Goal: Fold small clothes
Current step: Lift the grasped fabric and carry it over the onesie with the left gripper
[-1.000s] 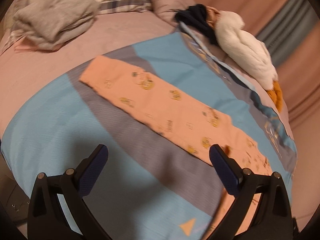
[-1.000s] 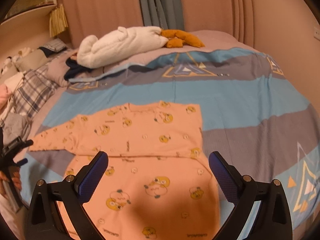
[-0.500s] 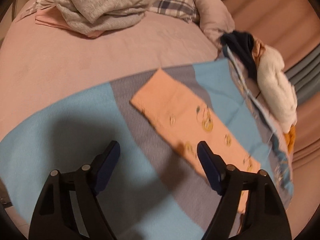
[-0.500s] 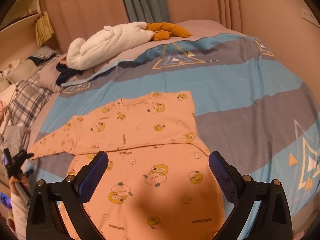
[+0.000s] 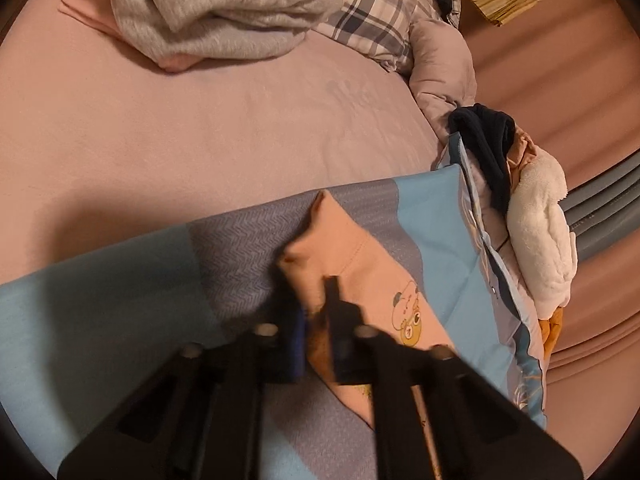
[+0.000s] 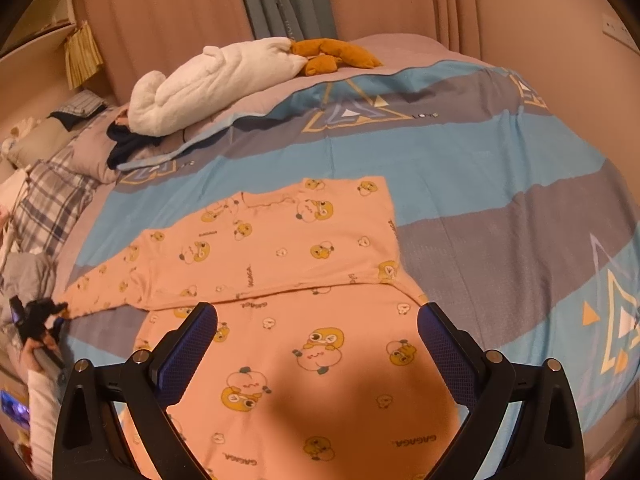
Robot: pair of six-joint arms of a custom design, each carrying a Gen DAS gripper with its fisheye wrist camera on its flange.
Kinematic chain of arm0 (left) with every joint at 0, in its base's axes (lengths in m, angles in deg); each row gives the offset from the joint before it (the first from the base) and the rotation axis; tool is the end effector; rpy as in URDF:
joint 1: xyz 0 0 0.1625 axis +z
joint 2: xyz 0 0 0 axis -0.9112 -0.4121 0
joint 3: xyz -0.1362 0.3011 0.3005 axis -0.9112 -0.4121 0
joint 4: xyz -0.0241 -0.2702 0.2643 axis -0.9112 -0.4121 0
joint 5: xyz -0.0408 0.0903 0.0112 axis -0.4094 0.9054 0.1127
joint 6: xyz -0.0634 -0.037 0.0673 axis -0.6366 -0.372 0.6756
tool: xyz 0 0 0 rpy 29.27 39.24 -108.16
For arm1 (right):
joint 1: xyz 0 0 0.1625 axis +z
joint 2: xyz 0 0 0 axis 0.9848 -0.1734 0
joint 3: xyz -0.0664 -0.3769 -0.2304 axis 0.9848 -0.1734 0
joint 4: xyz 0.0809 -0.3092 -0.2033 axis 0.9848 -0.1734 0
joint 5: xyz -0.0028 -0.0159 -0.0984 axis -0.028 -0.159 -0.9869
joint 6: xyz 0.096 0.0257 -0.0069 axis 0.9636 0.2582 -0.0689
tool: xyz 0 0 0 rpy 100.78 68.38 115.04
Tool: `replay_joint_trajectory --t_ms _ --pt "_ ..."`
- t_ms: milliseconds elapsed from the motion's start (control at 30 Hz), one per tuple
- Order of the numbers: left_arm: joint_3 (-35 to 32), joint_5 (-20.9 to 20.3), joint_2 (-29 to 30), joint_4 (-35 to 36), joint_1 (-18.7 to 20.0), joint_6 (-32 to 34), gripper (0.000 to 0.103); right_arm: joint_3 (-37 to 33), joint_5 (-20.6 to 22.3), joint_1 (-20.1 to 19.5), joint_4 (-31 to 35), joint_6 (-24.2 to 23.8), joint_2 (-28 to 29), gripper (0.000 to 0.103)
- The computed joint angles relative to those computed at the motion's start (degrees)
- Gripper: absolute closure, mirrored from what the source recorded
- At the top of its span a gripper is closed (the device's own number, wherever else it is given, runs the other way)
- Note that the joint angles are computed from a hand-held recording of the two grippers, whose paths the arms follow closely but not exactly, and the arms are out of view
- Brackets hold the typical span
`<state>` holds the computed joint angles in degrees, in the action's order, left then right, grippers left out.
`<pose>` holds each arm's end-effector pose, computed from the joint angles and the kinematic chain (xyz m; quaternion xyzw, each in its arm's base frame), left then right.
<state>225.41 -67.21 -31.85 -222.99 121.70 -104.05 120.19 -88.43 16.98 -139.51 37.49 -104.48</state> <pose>-0.0348 -0.4526 0.3050 -0.3707 0.7278 -0.5594 0.1412 0.1518 -0.4721 0.3179 0.1613 -0.8991 0.3296 0.2387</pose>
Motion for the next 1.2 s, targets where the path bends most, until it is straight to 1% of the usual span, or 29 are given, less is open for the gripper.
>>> replay_joint_trajectory --t_ms 33,133,167,233,300,400,500,533,600,633,667,700,800,900,1000,1200 --pt "-0.21 0.2 0.19 -0.13 -0.01 0.0 0.097 -0.01 -0.13 -0.01 -0.02 0.26 -0.01 0.003" --pt "-0.73 1.32 -0.86 3.82 -1.23 -2.58 0.098 0.19 -0.53 0.09 -0.47 0.6 -0.13 0.003" --pt "-0.65 1.96 -0.62 2.18 -2.0 -1.59 0.098 0.24 -0.6 0.05 -0.5 0.66 -0.22 0.003" --pt "-0.72 2.8 -0.03 -1.96 -3.49 2.14 0.098 0.23 -0.9 0.02 -0.31 1.0 -0.42 0.003" --pt "-1.49 3.54 0.15 -2.69 -4.81 4.25 0.098 0.34 -0.9 -0.07 -0.49 1.36 -0.69 0.003" --pt "-3.92 4.82 1.51 -4.61 -7.43 10.26 0.098 0.74 -0.91 -0.19 -1.29 1.58 -1.15 0.003" --pt "-6.31 4.52 3.31 -7.33 -9.3 16.17 0.098 0.92 -1.67 -0.28 -1.81 2.03 -1.37 0.003" --pt "-7.58 3.99 4.21 -8.43 -10.06 19.03 0.098 1.05 -1.74 -0.42 -1.85 2.21 -1.56 0.003" --pt "-9.26 3.63 5.39 -8.41 -11.0 21.54 0.098 1.17 -1.8 -0.7 -1.63 2.5 -1.88 0.003" --pt "-10.33 3.32 6.1 -8.08 -11.5 23.29 0.098 1.27 -1.77 -0.83 -1.6 2.64 -2.04 0.003" --pt "-11.85 2.82 7.39 -8.89 -12.15 26.54 0.098 1.33 -1.82 -0.92 -1.62 2.7 -2.1 0.003" --pt "-12.22 2.56 7.8 -9.17 -12.58 27.73 0.098 1.46 -1.89 -1.0 -1.62 2.72 -2.23 0.003" --pt "-14.6 0.08 9.91 -9.25 -13.72 31.8 0.098 1.82 -1.99 -1.15 -2.15 2.82 -2.49 0.003" --pt "-17.49 -2.61 12.4 -7.75 -14.6 35.01 0.098 1.97 -1.66 -1.53 -2.01 3.45 -2.86 0.003" --pt "-19.56 -5.97 14.25 -5.31 -14.97 36.18 0.098 1.95 -1.41 -1.91 -1.63 3.82 -3.22 0.003" --pt "-23.23 -10.91 18.24 1.91 -15.46 36.81 0.098 2.04 -1.66 -2.44 -1.85 4.17 -3.6 0.003"
